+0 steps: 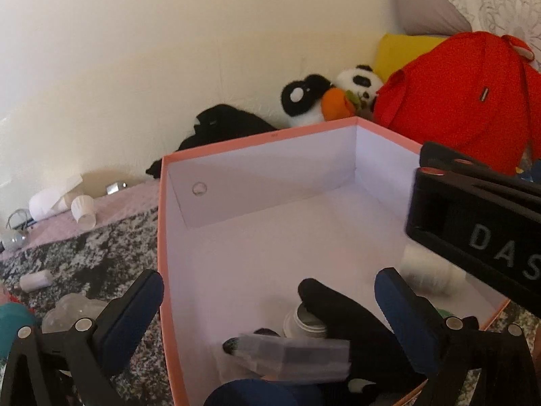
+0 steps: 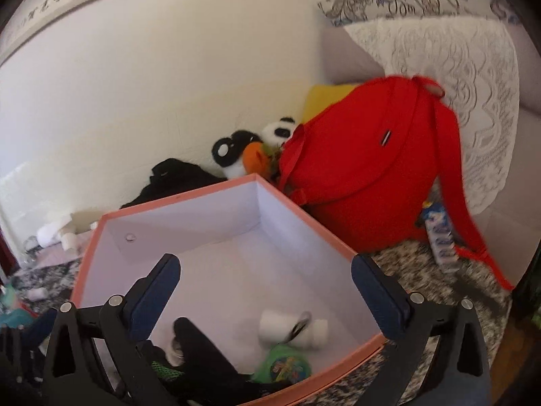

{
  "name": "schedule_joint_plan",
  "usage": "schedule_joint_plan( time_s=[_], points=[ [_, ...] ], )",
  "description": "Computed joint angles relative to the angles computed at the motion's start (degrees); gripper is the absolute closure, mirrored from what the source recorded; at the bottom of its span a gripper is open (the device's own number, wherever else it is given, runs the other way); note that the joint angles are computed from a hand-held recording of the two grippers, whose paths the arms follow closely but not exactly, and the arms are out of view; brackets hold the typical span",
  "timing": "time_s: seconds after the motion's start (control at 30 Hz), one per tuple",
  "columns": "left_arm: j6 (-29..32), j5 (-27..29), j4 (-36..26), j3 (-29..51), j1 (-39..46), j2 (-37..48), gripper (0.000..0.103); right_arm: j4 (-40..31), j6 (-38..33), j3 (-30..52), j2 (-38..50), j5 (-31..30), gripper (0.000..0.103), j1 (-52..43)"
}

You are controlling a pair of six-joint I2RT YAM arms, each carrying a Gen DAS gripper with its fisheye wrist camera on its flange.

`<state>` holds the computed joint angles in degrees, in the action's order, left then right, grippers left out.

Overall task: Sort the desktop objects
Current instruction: 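Release the clear box into the pink box with the left gripper while the right gripper releases the tape measure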

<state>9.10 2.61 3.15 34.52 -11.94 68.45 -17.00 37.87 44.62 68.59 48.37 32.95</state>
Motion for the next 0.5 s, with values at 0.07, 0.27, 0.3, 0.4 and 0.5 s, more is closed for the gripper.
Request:
schedule_joint_plan(
  time_s=[0.07, 0.27, 0.3, 0.4, 0.5],
  points=[
    [0.3, -0.2, 0.4, -0.3, -0.2, 0.0, 0.000, 0.2, -0.2, 0.0, 0.0, -0.3, 0.000, -0.3],
    [0.0, 0.0, 0.6, 0.0, 0.3, 1.2, 0.000, 0.4, 0.0, -0.1, -0.1, 0.1, 0.000, -0.1],
    [-0.3, 0.5, 0.4, 0.0, 0.7, 1.1, 0.000, 0.4, 0.0, -0.1, -0.1, 0.0, 0.000, 0.0],
    [-1.1, 2.0, -0.3, 0.0, 1.7, 0.7, 0.000, 0.4, 0.1, 0.0, 0.0, 0.0, 0.000, 0.0],
    [-1.5, 2.5, -0.4, -0.3, 2.9, -0.1, 0.000, 0.5, 0.3, 0.2, 0.0, 0.1, 0.000, 0.3]
  ],
)
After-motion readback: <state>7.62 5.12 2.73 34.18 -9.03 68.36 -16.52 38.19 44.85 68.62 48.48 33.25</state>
